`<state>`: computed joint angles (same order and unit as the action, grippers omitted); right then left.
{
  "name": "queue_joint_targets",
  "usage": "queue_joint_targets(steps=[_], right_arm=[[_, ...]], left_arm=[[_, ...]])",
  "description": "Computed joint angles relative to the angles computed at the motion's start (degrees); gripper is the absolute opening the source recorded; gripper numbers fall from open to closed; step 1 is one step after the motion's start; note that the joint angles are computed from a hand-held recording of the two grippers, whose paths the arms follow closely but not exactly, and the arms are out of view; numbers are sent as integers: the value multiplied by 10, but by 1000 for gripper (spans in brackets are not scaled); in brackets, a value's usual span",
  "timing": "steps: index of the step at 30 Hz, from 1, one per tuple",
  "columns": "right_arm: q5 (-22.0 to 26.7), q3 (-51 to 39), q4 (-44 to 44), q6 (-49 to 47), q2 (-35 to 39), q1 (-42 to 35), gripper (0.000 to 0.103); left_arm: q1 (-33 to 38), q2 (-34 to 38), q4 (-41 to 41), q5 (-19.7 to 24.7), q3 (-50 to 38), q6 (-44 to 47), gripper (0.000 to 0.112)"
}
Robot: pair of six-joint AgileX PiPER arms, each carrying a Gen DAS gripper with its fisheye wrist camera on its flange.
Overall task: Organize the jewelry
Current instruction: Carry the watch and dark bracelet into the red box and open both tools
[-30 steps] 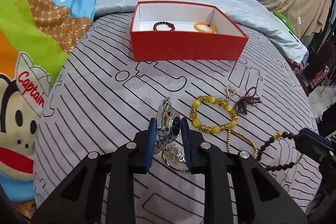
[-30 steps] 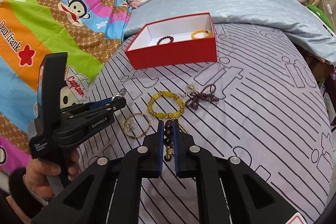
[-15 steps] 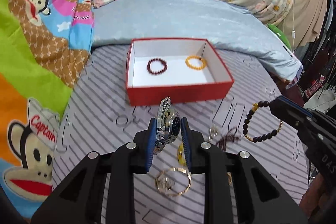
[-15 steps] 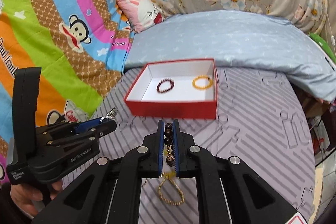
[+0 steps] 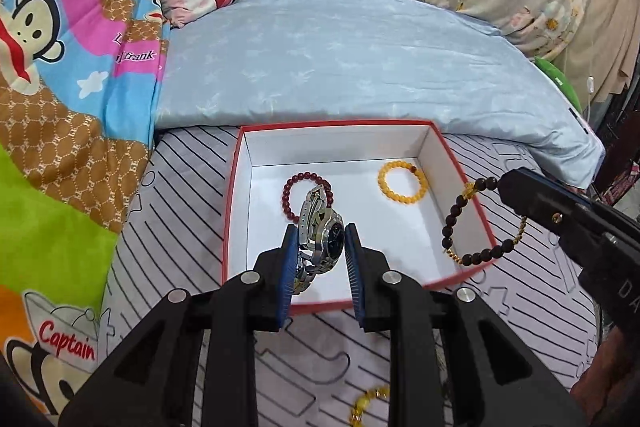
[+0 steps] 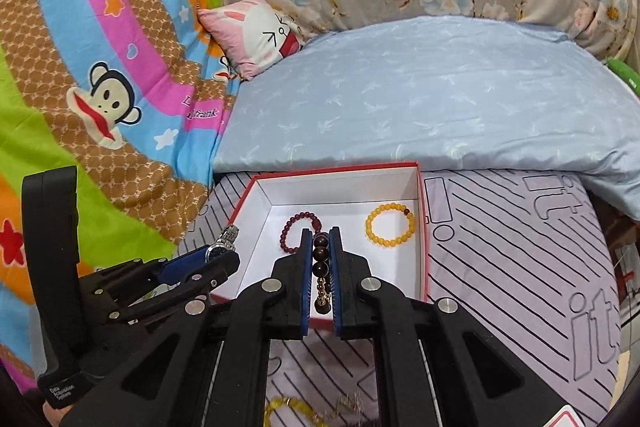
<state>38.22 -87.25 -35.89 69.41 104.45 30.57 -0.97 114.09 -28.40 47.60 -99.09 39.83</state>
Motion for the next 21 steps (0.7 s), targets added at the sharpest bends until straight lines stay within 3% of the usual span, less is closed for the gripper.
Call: queue_joint_targets(steps=[10,13,15,17,19,21], right_arm=[[-17,-42,79,-76,90,-41,7],[-9,-34,47,-47,94,-39,9],[0,-31,22,-26,93,-36,23],[-4,-12,-2,5,81,-32,35],[-2,0,-19,23,71,-25,36],[5,3,-30,29,64,-18,36]], left_arm=[[-26,102,63,3,-96,-66,23],[-29,109,73,-8,-93,-70,23],[-32,104,78,-28,-78,-73,24],[-38,92,97,-63,-55,-88,35],[-42,76,108,-97,-30,-94,50],[-42,70,110,-103,-25,-95,50]])
